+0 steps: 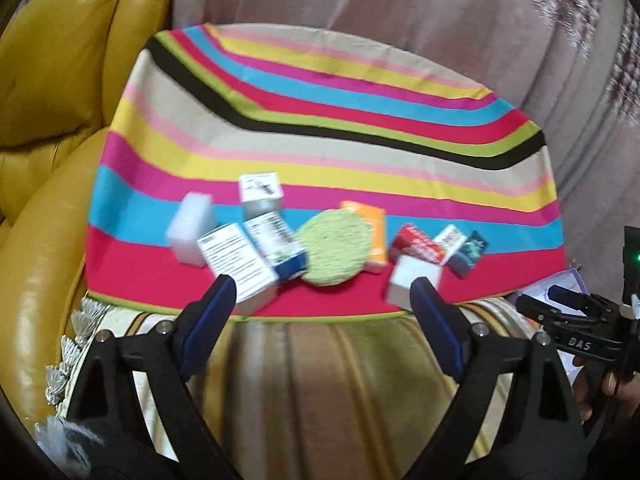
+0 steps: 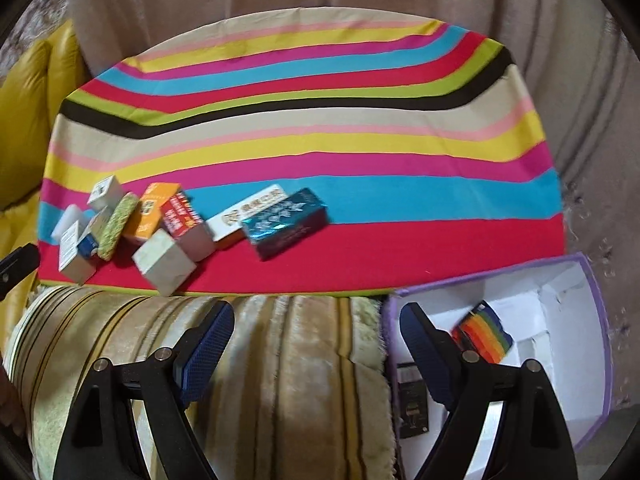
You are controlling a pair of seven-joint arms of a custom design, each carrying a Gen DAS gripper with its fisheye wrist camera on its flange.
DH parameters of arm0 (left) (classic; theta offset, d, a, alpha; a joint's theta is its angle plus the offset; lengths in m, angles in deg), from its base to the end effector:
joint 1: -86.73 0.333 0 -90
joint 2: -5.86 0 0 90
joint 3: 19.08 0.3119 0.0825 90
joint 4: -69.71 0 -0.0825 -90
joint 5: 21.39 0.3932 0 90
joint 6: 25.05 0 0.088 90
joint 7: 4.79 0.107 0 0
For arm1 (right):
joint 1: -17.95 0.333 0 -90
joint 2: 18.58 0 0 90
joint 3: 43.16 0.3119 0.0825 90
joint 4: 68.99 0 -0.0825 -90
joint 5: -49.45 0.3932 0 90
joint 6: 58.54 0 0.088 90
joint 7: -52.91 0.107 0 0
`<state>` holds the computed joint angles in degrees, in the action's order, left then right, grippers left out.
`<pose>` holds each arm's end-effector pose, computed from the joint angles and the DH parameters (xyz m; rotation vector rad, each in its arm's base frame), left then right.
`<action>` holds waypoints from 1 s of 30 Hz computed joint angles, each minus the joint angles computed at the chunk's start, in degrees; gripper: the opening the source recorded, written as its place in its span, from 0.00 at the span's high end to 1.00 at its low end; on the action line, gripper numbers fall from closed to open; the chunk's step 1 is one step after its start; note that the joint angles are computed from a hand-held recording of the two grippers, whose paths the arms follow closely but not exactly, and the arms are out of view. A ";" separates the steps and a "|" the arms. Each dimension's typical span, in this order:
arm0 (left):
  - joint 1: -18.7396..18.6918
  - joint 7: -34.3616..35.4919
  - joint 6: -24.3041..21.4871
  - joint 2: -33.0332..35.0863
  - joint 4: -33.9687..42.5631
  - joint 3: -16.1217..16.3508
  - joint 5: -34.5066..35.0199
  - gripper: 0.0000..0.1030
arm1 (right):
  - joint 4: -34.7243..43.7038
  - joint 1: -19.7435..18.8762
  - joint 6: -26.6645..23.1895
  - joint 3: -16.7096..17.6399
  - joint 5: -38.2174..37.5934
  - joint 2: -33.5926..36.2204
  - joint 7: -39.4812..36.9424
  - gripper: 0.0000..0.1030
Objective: Organize objects
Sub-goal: 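Move both grippers back over the table toward the remaining boxes, then grasp the white foam block with the left gripper while the right gripper grasps the teal box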
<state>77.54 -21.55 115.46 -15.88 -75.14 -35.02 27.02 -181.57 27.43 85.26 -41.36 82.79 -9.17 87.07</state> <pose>0.4097 -0.1930 0.4254 -2.3149 0.9019 -0.6205 0.6191 0.1184 0.4212 -2.3834 1.0221 -0.2287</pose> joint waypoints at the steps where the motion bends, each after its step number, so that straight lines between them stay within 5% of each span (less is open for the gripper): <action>1: -0.08 0.15 -0.11 -0.46 -0.58 0.29 -0.53 0.12 | 0.77 -0.12 -1.26 0.21 0.28 0.49 -1.07 0.16; 14: 1.43 0.43 -2.23 -9.42 -10.02 2.69 -7.01 0.22 | 6.03 0.84 -1.78 1.36 -0.92 5.57 -11.28 0.16; 30: 8.61 4.59 7.96 -5.30 -10.61 6.57 -6.45 0.32 | 16.76 0.51 -8.32 1.80 -2.94 13.17 -13.35 0.16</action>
<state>86.15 -16.96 123.42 -21.18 -85.75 -28.45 20.57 -164.81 27.94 76.94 -39.56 79.85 4.00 73.72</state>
